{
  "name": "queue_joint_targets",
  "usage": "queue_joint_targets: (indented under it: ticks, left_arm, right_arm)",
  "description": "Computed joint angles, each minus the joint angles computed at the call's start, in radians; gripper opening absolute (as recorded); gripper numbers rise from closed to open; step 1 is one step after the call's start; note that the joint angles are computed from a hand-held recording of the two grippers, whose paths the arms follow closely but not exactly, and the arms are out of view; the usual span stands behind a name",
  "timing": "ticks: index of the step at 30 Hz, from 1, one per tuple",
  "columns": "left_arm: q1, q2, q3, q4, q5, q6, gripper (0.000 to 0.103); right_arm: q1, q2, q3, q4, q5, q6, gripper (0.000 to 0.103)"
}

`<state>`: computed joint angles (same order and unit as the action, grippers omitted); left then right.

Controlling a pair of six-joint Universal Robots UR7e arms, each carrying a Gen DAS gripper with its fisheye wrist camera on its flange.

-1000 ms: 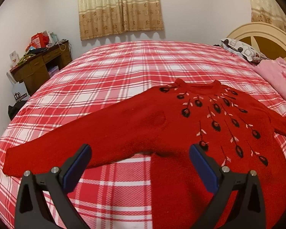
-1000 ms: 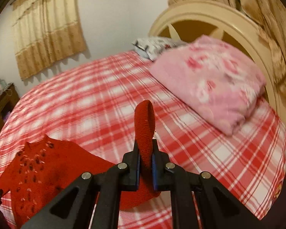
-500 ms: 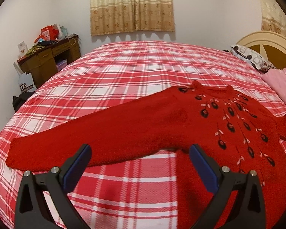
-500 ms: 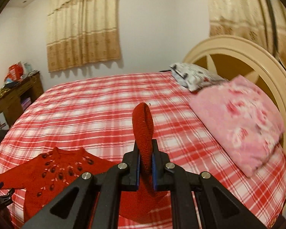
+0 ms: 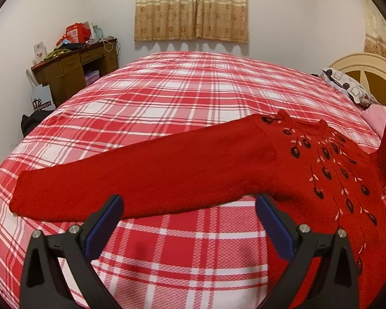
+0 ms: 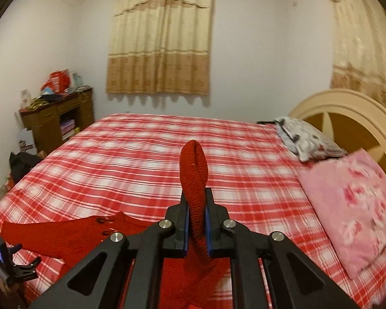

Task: Fold small clothes
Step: 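Lift the sleeve with the right tool and fold it across the cardigan body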

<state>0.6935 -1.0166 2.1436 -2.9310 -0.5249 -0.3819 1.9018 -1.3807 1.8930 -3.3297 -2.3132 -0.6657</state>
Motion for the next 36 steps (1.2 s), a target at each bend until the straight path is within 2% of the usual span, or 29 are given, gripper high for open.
queue_joint_targets:
  ticks: [9, 13, 16, 24, 29, 36]
  left_arm:
    - [0.017, -0.039, 0.027, 0.011, 0.007, -0.026, 0.103]
    - [0.023, -0.051, 0.035, 0.025, 0.01, -0.039, 0.103]
    - [0.026, -0.062, 0.042, 0.04, 0.016, -0.055, 0.103]
    - [0.038, -0.098, 0.066, 0.108, 0.031, -0.108, 0.103]
    - [0.054, -0.115, 0.076, 0.148, 0.035, -0.145, 0.103]
    - [0.059, -0.111, 0.074, 0.173, 0.022, -0.169, 0.103]
  right_arm:
    - [0.049, 0.159, -0.063, 0.026, 0.031, -0.041, 0.009]
    - [0.038, 0.242, -0.08, 0.048, 0.06, -0.033, 0.009]
    - [0.019, 0.332, -0.083, 0.019, 0.072, -0.051, 0.009]
    - [-0.055, 0.525, -0.106, 0.084, 0.111, 0.042, 0.009]
    - [-0.071, 0.582, -0.111, 0.1, 0.132, 0.062, 0.009]
    - [-0.077, 0.642, -0.147, 0.115, 0.125, 0.083, 0.009]
